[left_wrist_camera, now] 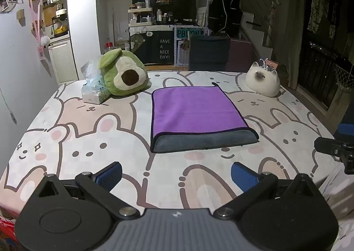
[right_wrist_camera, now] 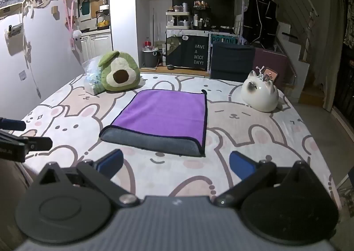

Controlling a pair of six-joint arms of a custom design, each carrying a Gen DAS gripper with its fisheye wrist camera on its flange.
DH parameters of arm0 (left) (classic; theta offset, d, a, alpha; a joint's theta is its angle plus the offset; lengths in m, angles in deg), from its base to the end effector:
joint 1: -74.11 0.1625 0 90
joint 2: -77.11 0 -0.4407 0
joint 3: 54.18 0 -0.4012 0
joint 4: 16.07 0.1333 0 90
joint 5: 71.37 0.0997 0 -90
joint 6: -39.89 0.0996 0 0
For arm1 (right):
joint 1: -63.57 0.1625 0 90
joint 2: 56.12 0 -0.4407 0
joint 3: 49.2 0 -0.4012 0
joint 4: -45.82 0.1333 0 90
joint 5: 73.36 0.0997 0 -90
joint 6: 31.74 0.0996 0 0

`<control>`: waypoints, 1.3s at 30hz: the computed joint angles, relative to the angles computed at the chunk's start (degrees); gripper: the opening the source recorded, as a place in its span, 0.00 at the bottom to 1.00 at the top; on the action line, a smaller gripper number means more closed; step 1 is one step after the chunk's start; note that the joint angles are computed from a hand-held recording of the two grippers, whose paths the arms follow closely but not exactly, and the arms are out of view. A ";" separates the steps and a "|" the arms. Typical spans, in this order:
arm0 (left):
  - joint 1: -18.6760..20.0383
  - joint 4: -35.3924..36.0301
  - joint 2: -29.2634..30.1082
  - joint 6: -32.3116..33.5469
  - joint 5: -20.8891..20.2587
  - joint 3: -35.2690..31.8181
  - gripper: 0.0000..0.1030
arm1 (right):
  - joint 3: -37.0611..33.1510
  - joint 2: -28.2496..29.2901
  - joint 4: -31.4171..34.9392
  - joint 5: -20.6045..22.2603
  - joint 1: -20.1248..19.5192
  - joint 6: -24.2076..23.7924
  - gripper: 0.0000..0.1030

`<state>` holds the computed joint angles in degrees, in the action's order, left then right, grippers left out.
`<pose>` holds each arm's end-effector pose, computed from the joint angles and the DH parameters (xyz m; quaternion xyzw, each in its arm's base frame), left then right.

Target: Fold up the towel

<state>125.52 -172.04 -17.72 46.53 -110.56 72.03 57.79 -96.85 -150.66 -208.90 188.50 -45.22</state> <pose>-0.0994 -0.4621 0.3975 0.2139 0.8452 -0.3709 0.3199 0.4041 -0.4699 0.0939 0.2336 -0.8443 0.3791 0.2981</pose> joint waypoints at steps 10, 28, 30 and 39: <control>0.06 0.24 -0.07 -0.29 -0.22 -0.07 1.00 | 0.04 -0.03 -0.04 0.22 -0.03 0.11 1.00; 0.09 0.28 -0.07 -0.33 -0.30 -0.11 1.00 | 0.10 -0.04 -0.25 0.41 -0.11 0.10 1.00; 0.08 0.34 -0.09 -0.40 -0.35 -0.11 1.00 | 0.08 -0.04 -0.19 0.41 -0.11 0.13 1.00; 0.04 0.29 -0.09 -0.45 -0.35 -0.07 1.00 | 0.07 -0.01 -0.29 0.46 -0.14 0.12 1.00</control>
